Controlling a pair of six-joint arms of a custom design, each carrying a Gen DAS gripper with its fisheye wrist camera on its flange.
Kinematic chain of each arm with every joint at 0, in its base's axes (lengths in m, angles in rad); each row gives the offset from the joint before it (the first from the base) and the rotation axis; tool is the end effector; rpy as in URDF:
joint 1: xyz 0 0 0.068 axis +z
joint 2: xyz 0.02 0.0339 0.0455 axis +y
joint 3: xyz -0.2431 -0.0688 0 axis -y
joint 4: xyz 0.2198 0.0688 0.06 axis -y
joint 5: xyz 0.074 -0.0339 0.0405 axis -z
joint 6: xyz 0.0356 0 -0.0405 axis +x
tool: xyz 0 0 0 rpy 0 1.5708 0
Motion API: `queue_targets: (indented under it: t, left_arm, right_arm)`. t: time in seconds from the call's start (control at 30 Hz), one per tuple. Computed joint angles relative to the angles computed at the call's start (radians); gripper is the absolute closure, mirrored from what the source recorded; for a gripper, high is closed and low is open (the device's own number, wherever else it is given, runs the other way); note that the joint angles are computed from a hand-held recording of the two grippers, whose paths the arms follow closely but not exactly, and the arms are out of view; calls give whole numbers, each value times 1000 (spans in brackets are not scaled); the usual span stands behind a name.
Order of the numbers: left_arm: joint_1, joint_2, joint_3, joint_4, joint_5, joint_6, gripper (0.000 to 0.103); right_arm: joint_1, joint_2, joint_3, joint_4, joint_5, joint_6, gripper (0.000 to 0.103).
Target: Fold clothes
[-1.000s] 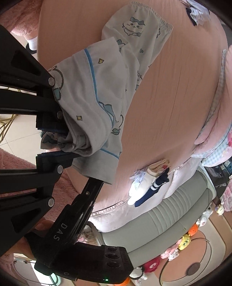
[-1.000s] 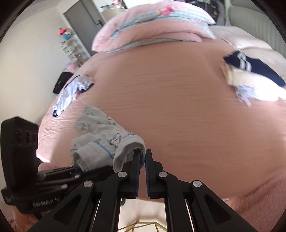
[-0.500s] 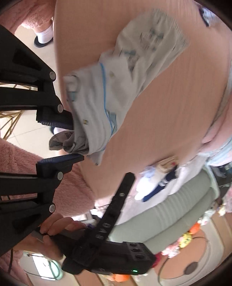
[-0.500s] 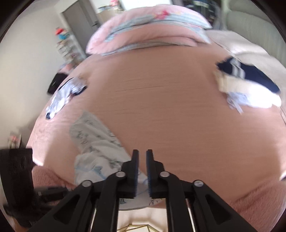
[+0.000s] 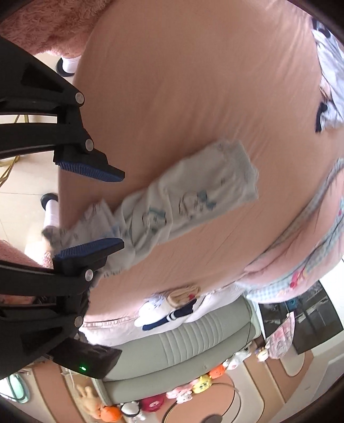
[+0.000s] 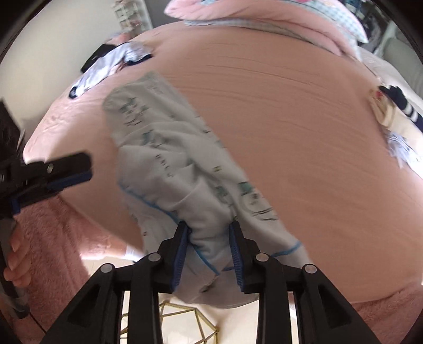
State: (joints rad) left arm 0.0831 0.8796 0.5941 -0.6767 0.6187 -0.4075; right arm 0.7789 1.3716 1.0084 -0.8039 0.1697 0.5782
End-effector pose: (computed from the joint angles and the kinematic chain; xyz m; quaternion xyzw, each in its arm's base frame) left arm 0.1529 -0.0080 0.2120 -0.1322 0.9037 -0.3327 0.2347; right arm 0.1761 0.1654 0.2295 -0.0809 0.9730 0.0607 0.2076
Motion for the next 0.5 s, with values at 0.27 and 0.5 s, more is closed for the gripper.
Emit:
queue_targets:
  t: [0.27,0.5]
  left_arm:
    - [53,76,-88,191,97,-41,62]
    - [100,123,-106,286,114,-73,62]
  right_arm:
    - [-113,-5,145,-168,198,8,72]
    - [26,68,196,-4,-4,-68,70]
